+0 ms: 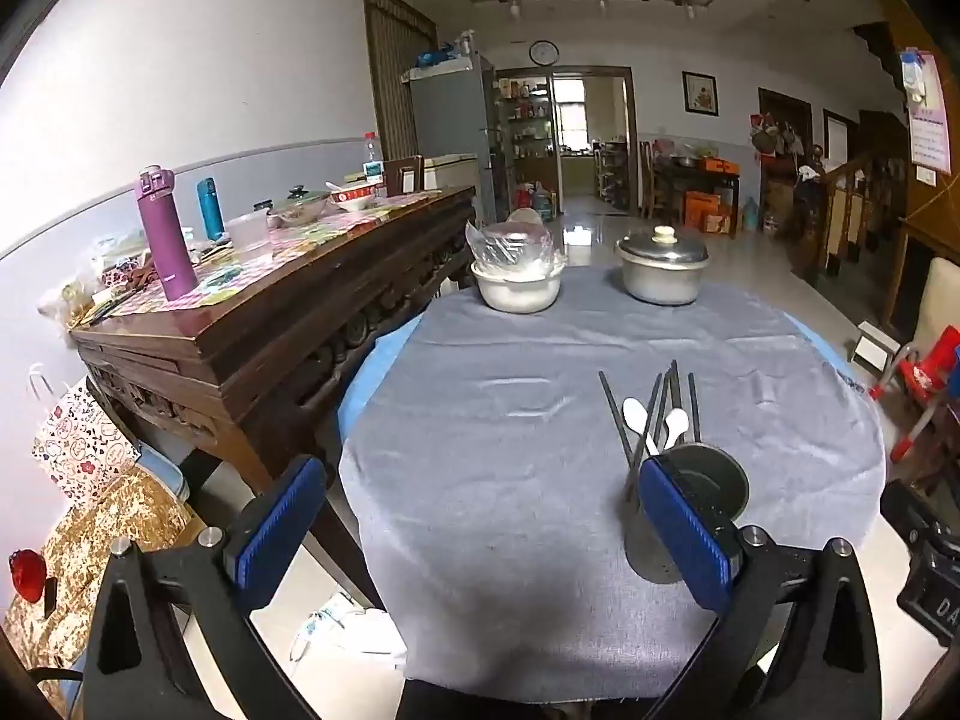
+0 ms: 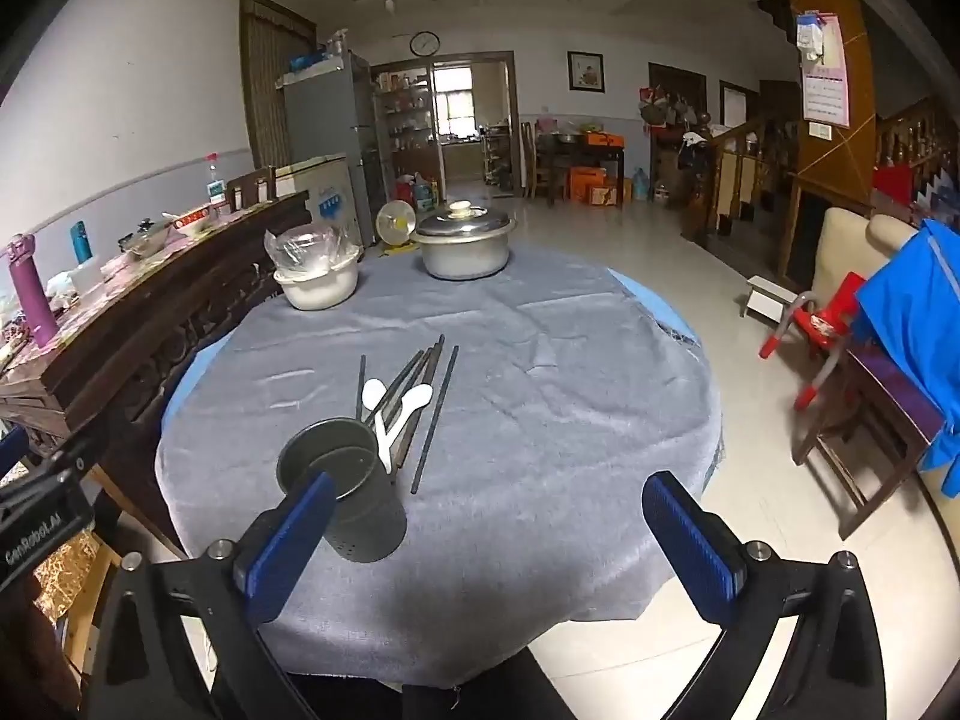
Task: Organize utensils
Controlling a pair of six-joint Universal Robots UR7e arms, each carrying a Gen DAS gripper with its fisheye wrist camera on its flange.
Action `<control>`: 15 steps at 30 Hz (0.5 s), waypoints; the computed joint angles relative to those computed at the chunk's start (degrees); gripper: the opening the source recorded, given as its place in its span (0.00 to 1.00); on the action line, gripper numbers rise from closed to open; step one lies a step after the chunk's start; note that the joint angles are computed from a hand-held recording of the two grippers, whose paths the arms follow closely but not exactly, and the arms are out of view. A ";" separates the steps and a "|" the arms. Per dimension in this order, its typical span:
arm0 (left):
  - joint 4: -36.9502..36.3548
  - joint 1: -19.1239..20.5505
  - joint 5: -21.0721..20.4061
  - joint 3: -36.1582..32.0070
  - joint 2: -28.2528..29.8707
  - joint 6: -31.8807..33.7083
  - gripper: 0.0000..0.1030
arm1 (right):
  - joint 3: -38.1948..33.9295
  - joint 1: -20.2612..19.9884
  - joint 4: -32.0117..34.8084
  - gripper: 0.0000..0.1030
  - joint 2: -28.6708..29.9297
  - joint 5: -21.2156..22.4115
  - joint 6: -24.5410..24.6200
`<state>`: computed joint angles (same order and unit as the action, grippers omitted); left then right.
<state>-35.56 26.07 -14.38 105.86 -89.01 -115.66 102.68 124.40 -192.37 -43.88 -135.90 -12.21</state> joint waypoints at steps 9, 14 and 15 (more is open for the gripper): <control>-1.70 -0.85 -1.20 0.80 -0.48 0.38 1.00 | -0.75 1.24 -0.49 1.00 1.42 -3.18 -1.06; 2.77 -1.15 -0.75 0.20 -0.55 -2.60 1.00 | -1.62 2.34 -4.25 1.00 2.77 -4.95 -4.91; 2.84 -1.17 -0.70 0.27 -0.61 -2.71 1.00 | -1.86 2.58 -5.07 1.00 3.16 -5.32 -5.84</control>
